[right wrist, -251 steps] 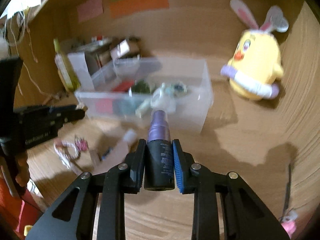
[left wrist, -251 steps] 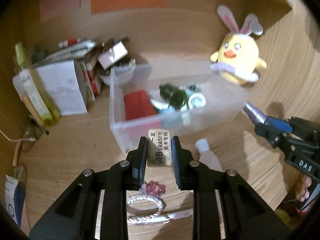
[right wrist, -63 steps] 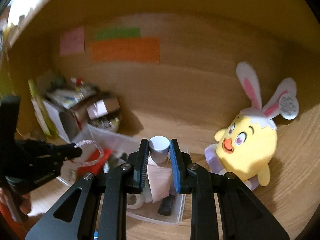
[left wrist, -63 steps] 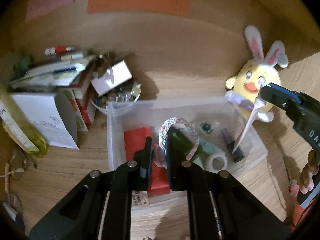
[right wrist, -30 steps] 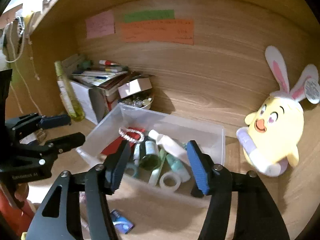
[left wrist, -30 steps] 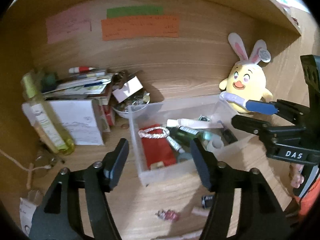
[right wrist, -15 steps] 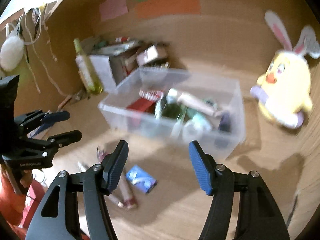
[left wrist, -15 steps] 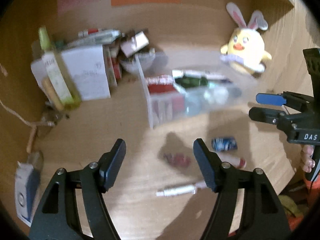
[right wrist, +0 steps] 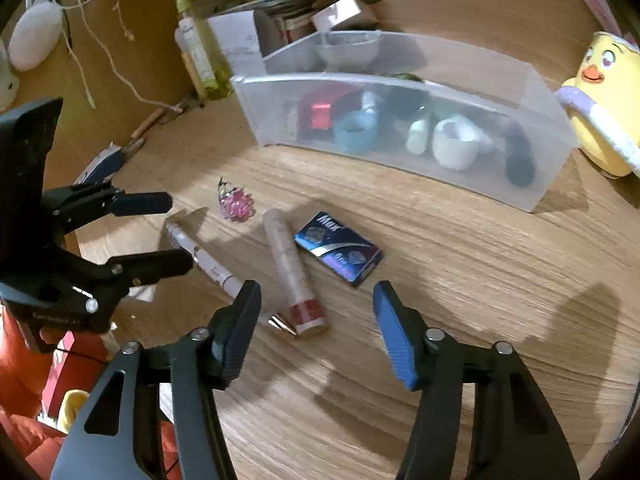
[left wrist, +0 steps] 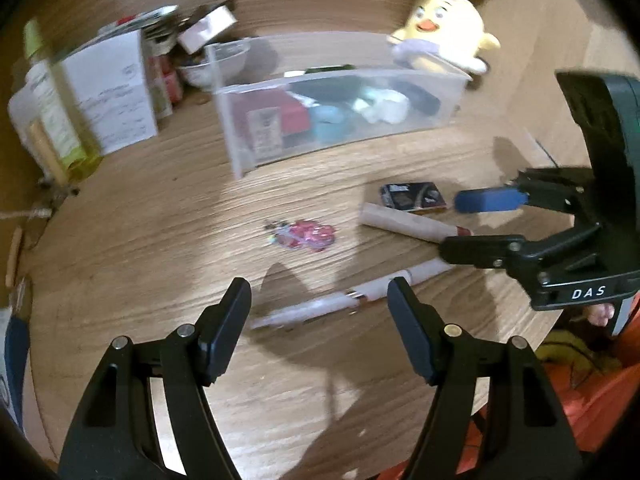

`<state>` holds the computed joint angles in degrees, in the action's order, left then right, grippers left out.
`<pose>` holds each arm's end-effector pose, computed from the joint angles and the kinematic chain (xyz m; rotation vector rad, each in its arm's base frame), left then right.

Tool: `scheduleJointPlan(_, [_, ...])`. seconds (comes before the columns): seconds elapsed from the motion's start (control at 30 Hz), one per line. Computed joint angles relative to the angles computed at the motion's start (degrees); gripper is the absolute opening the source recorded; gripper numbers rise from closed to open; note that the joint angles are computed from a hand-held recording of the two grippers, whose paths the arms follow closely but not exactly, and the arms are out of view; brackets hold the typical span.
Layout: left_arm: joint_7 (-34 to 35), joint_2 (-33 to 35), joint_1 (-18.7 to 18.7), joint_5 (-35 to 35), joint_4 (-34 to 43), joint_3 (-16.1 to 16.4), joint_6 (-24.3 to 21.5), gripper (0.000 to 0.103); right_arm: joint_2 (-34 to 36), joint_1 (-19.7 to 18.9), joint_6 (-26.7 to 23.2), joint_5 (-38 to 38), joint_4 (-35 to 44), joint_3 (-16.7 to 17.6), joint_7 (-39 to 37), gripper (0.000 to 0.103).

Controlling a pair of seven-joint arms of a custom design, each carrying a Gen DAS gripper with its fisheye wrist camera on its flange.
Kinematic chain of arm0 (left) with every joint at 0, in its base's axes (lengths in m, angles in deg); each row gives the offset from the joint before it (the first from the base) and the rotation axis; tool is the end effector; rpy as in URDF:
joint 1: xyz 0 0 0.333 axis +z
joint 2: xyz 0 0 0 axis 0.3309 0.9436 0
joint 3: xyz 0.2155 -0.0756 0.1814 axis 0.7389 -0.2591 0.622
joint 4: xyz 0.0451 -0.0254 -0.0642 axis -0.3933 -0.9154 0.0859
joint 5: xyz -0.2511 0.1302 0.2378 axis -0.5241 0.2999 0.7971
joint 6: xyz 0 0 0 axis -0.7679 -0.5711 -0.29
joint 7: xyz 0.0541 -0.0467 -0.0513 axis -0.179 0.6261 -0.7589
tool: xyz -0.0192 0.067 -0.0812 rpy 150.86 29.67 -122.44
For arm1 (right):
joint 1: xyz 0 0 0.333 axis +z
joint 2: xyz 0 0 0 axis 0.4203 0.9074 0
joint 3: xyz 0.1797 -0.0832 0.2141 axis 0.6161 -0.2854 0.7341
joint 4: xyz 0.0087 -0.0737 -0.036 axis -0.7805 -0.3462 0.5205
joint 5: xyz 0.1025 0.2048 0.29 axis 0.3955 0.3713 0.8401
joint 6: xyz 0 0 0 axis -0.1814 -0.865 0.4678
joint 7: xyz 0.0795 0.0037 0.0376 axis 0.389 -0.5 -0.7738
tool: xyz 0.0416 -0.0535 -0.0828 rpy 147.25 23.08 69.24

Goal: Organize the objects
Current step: 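Grasp the white pen with left tool while right tool grasps lip balm tube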

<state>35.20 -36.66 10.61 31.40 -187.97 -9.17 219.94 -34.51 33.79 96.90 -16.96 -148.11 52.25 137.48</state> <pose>0.5983 -0.2491 0.4848 -1.3630 2.4004 -0.7914 0.6018 0.1134 0.4774 -2.1193 1.3687 -0.2258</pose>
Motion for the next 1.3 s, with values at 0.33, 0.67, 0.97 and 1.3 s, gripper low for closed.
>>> scheduleJointPlan(0.33, [5.69, 4.39, -0.26, -0.24, 4.71, -1.42, -2.35, 0.069, 2.76, 0.32, -2.22, -2.96, 4.08, 0.02, 0.80, 0.028])
scheduleJointPlan(0.67, [3.27, -1.79, -0.66, -0.89, -4.04, -0.64, 2.21, 0.023, 0.41, -0.90, 1.46, -2.27, -0.37, -0.74, 1.18, 0.014])
scheduleJointPlan(0.97, [-4.70, -2.25, -2.47, 2.47, -4.50, 0.57, 1.99, 0.016, -4.73, -2.76, 2.02, 0.87, -7.00, -1.96, -0.01, 0.014])
scheduleJointPlan(1.3, [-3.91, 4.33, -2.92, 3.22, 4.15, -0.97, 0.07, 0.016, -4.46, -1.15, 4.41, 0.95, -7.54, -1.47, -0.99, 0.015])
